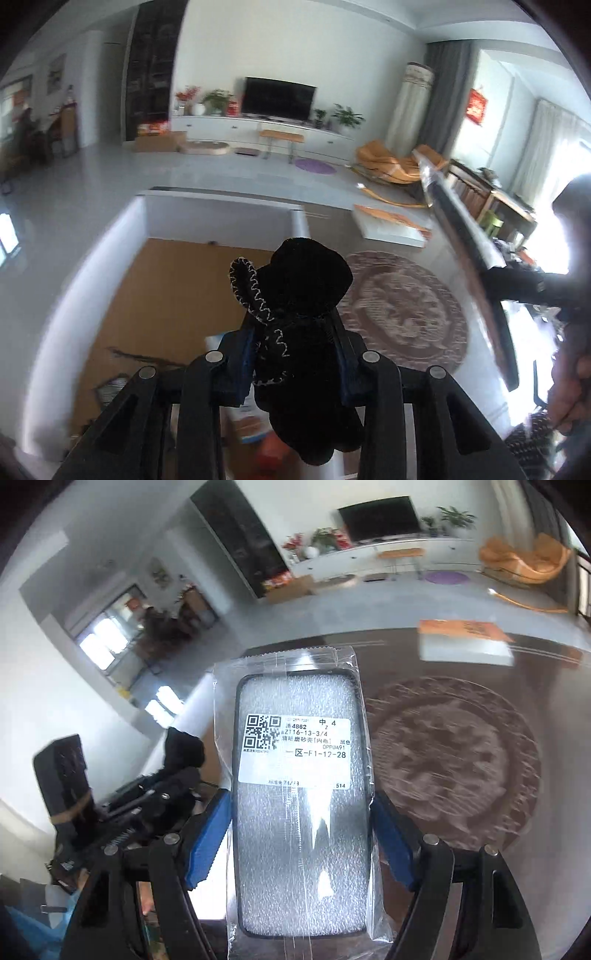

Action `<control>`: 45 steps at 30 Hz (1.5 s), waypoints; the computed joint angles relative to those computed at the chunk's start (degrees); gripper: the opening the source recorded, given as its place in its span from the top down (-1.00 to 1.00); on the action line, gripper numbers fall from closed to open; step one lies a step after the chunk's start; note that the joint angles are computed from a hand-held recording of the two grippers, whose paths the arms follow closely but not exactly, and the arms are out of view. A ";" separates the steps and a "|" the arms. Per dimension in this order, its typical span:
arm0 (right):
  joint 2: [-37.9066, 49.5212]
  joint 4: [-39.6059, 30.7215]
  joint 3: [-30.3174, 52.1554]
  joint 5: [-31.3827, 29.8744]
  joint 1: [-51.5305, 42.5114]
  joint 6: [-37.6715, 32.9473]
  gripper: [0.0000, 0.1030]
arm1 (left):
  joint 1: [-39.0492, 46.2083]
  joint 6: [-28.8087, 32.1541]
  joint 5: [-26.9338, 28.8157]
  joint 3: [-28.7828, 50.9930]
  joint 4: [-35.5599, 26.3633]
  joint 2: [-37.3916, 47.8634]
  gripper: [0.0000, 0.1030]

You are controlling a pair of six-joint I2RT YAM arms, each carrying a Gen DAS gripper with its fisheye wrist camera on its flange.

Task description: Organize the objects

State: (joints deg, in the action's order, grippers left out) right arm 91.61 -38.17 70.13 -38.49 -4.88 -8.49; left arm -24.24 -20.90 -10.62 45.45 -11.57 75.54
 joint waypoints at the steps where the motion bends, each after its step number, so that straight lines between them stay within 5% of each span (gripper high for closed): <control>1: 0.89 1.91 0.90 -0.01 4.96 3.88 -0.47 | 2.76 0.75 -1.39 -1.41 -1.40 -1.42 0.33; 6: 3.67 11.00 -1.59 4.57 23.00 13.03 -0.48 | 15.61 4.13 -3.61 -5.03 -7.29 -1.76 0.25; 7: 5.86 13.39 -1.81 5.98 26.46 14.52 -0.49 | 16.79 4.20 -4.49 -4.78 -8.66 -0.86 0.13; 10: 13.12 14.74 0.04 8.30 30.59 16.13 -0.53 | 17.19 2.90 -7.39 -6.09 -9.04 -0.84 -0.63; 12: 15.66 14.68 0.06 9.02 30.88 16.48 -0.53 | 14.86 1.80 -11.23 -6.70 -8.73 -1.00 -0.82; 17: 11.68 15.00 -3.07 12.38 26.91 12.34 -0.58 | 7.30 -1.11 -20.53 -3.43 -12.45 -0.01 -0.85; 21: 6.34 11.25 -4.10 17.71 25.66 8.55 -0.70 | 1.50 -10.44 -25.67 -0.27 -20.43 -1.98 -1.00; 29: 5.41 6.55 -2.27 26.29 26.08 2.71 -0.74 | 4.36 -21.75 -13.18 0.42 -27.19 -5.25 -1.00; 36: 5.02 7.09 -3.47 31.28 31.38 0.17 -0.74 | 2.46 -26.68 -21.88 2.49 -32.91 -3.67 -1.00; 45: 5.73 8.25 -5.02 31.10 31.79 0.69 -0.74 | 1.66 -25.50 -22.84 3.42 -33.63 -3.57 -1.00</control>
State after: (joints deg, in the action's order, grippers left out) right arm 97.34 -29.93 65.12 -7.39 26.92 -7.79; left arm -22.58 -46.40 -33.45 48.88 -45.20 71.97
